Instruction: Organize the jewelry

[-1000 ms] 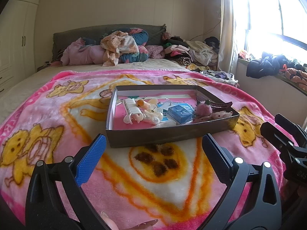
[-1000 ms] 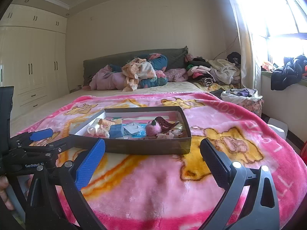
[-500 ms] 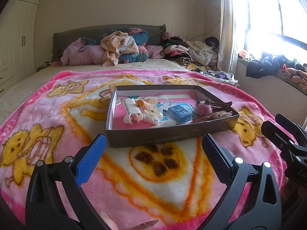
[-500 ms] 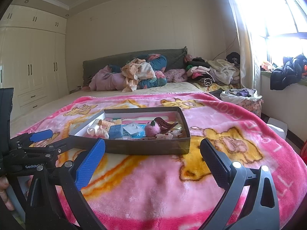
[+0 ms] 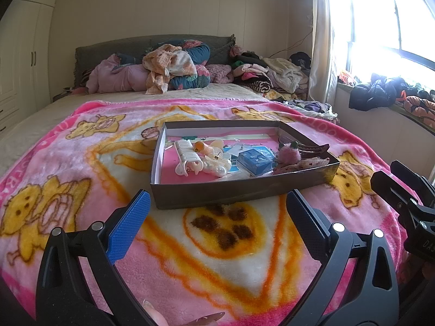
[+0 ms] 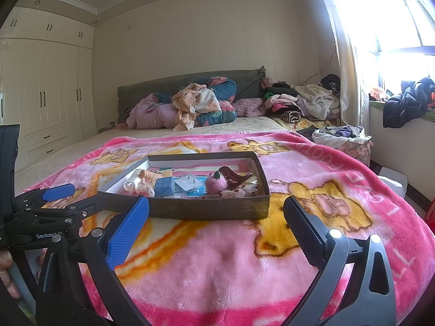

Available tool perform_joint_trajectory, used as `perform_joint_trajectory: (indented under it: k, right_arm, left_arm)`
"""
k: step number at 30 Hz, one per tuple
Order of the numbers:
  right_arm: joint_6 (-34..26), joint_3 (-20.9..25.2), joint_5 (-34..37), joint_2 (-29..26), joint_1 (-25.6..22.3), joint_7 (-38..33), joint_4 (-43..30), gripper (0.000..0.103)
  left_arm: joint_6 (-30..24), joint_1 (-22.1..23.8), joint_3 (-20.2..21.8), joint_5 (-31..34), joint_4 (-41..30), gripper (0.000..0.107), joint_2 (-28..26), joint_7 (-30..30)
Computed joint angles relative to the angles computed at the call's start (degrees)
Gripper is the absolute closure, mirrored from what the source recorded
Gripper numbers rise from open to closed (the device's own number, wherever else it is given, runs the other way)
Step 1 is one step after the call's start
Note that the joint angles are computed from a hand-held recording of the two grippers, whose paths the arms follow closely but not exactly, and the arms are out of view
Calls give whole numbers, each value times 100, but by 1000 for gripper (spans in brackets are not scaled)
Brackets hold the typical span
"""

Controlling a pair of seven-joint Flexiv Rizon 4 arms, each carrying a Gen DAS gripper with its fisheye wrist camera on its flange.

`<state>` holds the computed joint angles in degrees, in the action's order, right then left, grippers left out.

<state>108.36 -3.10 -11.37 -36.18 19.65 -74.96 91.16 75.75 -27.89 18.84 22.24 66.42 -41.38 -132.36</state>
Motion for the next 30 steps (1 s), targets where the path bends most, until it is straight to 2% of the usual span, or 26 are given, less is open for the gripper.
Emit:
perform_joint_trajectory:
  k: [30]
  right_arm:
    - [-46,1,36,23,-8,9,-18,6]
  left_arm:
    - [33,7,-3,23,35,15,21,-18]
